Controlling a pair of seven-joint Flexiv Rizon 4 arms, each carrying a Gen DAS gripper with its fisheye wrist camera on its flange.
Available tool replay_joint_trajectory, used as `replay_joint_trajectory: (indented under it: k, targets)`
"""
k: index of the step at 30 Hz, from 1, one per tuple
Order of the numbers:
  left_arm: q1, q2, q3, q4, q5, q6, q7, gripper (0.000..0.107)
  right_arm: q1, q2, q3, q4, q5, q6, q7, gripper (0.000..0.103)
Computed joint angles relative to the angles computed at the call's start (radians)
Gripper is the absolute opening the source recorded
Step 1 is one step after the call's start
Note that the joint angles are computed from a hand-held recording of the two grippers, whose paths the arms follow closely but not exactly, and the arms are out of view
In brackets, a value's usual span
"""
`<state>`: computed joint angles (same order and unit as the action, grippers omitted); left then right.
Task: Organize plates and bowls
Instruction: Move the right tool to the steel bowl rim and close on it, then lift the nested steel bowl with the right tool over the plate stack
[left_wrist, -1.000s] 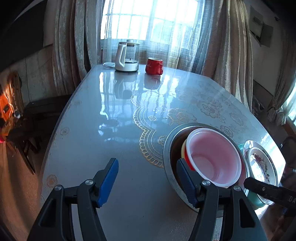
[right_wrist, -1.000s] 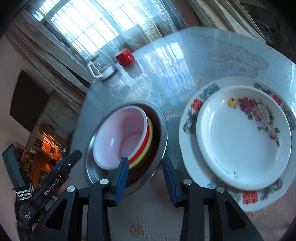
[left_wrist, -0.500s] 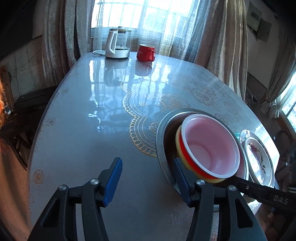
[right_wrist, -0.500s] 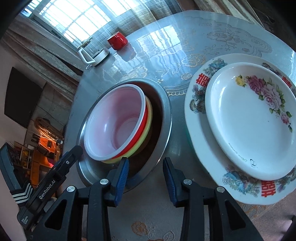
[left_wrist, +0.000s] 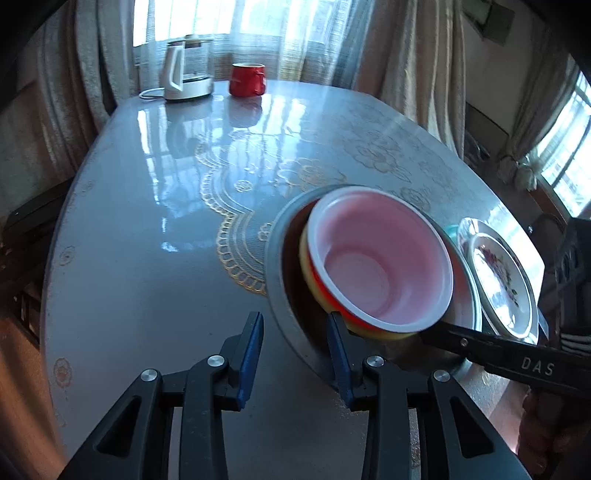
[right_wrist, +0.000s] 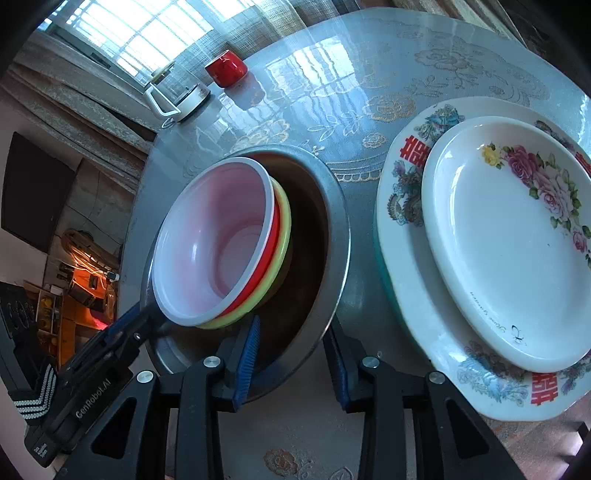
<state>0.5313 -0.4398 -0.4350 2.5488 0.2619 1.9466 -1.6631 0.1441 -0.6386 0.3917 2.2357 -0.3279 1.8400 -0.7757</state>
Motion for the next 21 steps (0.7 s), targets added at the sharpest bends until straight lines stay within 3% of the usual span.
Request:
replay_joint_trajectory:
  k: [11, 21]
  targets:
    - [0.094, -0.043, -0.099, 0.004, 0.024, -0.008, 0.020, 0.036, 0.016, -0.032, -0.017, 0.001, -0.005, 0.056, 0.003, 0.031]
    - [0.078, -0.007, -0.079, 0.005, 0.002, -0.026, 0.008, 0.036, -0.025, -0.041, 0.001, 0.016, -0.061, 0.083, 0.033, 0.031]
